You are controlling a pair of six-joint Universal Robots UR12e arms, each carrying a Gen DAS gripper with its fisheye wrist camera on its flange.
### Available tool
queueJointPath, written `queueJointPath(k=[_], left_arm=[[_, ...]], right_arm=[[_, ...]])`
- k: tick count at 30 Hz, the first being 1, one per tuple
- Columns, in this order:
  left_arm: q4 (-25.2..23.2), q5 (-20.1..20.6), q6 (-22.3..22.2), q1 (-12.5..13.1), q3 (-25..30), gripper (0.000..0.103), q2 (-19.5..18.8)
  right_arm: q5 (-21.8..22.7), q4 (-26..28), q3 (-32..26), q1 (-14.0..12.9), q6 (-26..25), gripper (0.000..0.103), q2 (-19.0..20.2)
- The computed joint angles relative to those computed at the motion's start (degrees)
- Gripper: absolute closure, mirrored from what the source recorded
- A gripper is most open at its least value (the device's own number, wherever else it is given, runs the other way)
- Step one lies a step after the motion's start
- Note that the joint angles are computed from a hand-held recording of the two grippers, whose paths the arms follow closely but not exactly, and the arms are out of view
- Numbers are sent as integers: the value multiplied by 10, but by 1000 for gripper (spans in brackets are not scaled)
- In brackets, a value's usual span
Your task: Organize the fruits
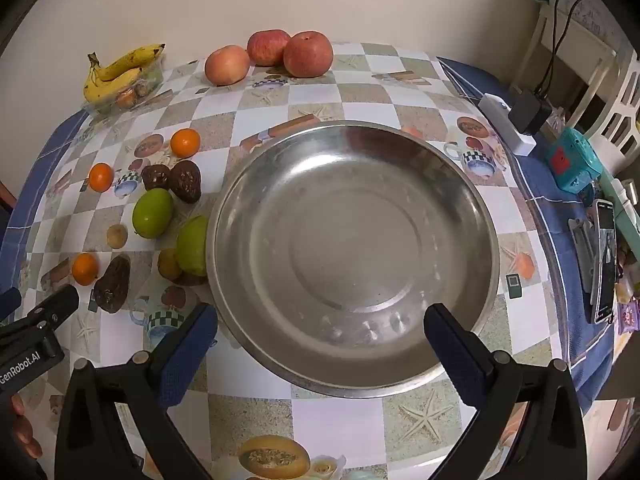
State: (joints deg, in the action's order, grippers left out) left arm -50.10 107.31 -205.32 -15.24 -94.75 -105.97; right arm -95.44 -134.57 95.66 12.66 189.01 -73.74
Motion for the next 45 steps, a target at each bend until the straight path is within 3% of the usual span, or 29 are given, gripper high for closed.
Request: queueJointPath(k=[45], left_arm=[[2,3,-9,1,-2,0,2]], right_arm=[[9,0,0,-3,7,0,1]])
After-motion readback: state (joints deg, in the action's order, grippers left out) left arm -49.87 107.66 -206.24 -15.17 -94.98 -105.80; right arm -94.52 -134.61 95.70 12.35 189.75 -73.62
